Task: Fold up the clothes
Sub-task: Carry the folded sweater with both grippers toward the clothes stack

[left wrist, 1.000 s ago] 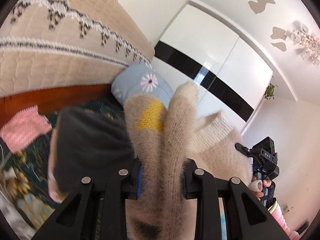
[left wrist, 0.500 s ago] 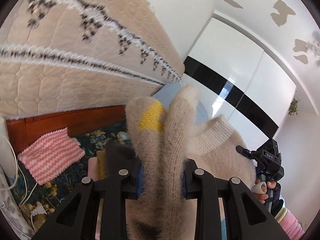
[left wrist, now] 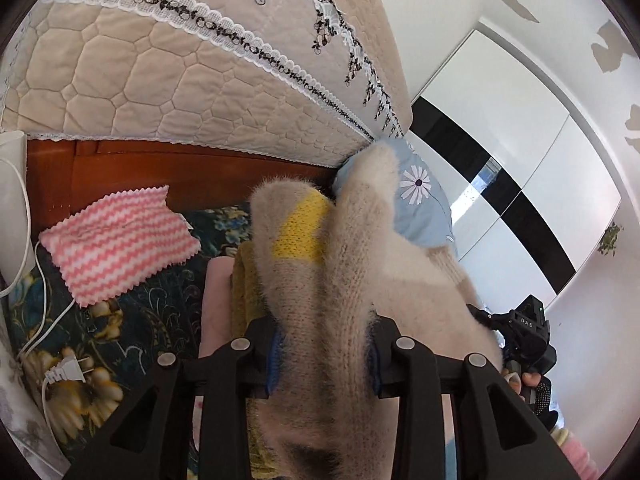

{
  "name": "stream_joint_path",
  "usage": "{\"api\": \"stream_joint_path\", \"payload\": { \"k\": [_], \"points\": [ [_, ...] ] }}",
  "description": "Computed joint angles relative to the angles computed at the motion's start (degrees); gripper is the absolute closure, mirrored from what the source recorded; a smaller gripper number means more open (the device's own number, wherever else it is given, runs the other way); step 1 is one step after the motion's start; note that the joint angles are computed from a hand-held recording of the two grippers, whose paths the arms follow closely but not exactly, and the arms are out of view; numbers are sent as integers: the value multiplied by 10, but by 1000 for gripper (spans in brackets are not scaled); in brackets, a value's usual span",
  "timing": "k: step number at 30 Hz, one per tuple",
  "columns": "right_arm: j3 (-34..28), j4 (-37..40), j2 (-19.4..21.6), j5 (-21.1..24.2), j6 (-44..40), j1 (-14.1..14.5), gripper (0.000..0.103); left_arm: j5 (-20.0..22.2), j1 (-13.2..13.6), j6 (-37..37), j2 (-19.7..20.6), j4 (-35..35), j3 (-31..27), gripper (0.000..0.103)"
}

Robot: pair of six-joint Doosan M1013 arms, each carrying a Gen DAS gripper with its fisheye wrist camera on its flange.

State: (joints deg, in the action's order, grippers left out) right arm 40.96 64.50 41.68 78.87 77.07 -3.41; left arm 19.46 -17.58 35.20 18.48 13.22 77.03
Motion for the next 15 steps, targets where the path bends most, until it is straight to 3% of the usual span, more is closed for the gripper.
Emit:
{"api": "stream_joint_path", "payload": {
  "k": [5, 10, 15],
  "points": [
    [-15, -24, -3, 12, -2, -1, 54, 9, 4, 32, -8, -52, 4, 61],
    [-22, -60, -12, -3, 14, -5, 53, 59, -5, -81, -17, 54, -2, 50],
    [-14, -98, -32, -43, 32, -17, 53, 96, -11, -153, -29, 130, 3, 50]
  ]
}}
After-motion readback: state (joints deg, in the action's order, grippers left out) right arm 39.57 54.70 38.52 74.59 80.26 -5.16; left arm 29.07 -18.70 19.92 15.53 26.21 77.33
